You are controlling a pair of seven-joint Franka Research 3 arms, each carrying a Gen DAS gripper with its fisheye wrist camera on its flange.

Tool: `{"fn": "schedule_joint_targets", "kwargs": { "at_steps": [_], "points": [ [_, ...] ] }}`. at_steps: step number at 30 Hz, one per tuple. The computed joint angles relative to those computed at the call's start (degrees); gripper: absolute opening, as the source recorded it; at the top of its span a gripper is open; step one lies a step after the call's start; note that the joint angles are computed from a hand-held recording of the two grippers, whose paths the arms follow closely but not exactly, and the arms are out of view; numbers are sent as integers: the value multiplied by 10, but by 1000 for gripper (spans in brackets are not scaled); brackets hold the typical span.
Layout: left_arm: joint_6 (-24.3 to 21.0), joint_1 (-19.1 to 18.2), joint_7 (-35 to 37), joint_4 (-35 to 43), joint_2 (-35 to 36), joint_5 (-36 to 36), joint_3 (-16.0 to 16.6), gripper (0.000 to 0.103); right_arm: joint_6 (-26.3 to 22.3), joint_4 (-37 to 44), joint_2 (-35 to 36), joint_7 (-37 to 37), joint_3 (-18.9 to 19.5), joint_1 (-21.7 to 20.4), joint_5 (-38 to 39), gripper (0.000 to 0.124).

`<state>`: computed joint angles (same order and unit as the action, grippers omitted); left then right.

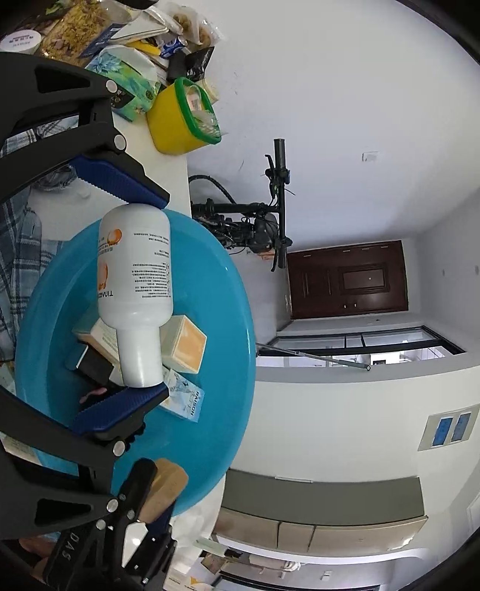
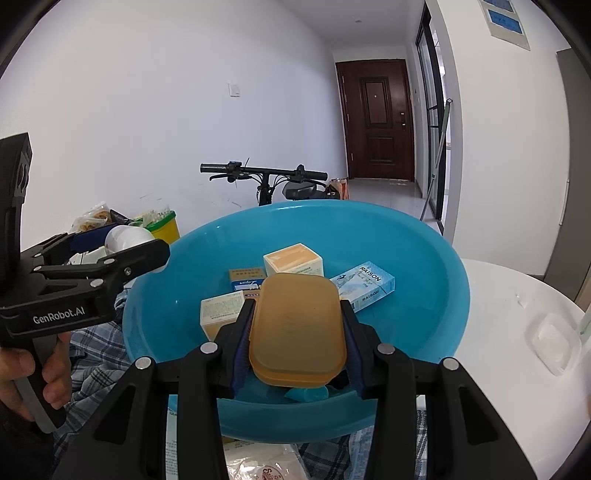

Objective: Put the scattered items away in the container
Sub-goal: 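Lower the white lotion bottle into the basin and open the left tool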

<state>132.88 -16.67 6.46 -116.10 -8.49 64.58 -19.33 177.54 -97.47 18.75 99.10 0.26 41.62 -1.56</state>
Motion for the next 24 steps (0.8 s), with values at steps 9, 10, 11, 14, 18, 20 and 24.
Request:
{"fn": "schedule_joint_targets", "kwargs": {
  "at_steps": [9,10,11,14,18,20,24],
  "points": [
    [1,0,1,2,7,-4,0,95,5,-4,-3,15,-24,21,-22,41],
    [0,-1,1,3,9,-3,0,95,6,-5,-4,14,-21,18,-21,41],
    [-1,-2,0,4,11,-3,1,95,8,-6,-4,17,-25,21,-24,41],
    [-4,-3,-15,3,10,4,2,95,11,-8,-5,20,-27,22,-26,41],
    [4,-2,-22,-3,4,2,5,95,10,-7,-6,40,-50,41,-45,41],
    [2,-1,-23,-3,4,3,3,95,13,-9,-7,46,-55,45,-53,41],
    [2,-2,-23,-1,8,-3,3,95,15,-12,-10,56,-61,49,-62,41]
  ]
}}
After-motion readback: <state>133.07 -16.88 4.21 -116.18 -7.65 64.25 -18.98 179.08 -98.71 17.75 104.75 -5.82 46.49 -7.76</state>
